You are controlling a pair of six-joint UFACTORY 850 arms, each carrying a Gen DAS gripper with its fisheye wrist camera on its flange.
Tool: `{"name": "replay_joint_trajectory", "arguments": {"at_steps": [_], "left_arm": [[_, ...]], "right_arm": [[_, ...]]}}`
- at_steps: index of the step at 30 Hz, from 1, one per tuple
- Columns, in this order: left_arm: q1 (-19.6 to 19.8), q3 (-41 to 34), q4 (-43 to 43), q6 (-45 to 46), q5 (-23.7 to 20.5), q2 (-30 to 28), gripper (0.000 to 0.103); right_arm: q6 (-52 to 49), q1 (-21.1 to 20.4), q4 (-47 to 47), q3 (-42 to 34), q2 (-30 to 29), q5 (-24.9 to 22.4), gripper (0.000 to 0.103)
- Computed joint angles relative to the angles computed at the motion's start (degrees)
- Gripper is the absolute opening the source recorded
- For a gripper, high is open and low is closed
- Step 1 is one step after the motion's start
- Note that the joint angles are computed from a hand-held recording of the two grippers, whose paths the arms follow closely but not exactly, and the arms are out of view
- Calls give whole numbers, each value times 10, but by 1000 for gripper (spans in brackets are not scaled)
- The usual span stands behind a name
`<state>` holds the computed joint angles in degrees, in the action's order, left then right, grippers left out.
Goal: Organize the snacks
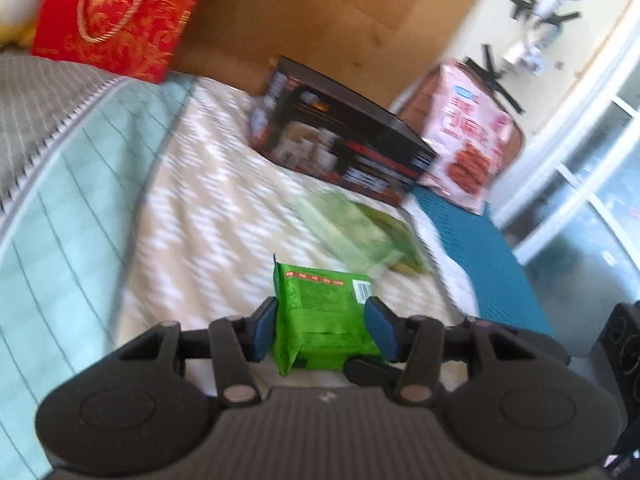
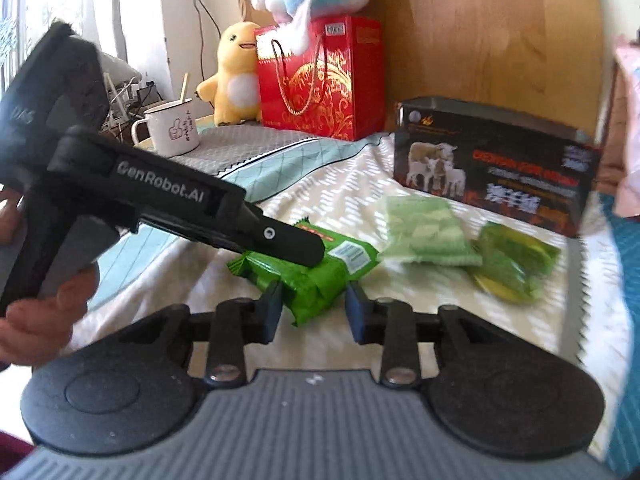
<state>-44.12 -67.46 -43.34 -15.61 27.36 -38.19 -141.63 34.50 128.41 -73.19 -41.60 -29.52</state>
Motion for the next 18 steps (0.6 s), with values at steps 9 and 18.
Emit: {"name": "replay_joint_trajectory", "arguments": {"at_steps": [9, 18], "left_arm": [[-26, -63, 6, 36, -2, -45, 48], [-43, -77, -62, 131, 30, -58, 49]], "right_arm": [[-124, -14, 162, 87, 40, -19, 40], [-166, -6, 202, 91, 41, -10, 54]]}}
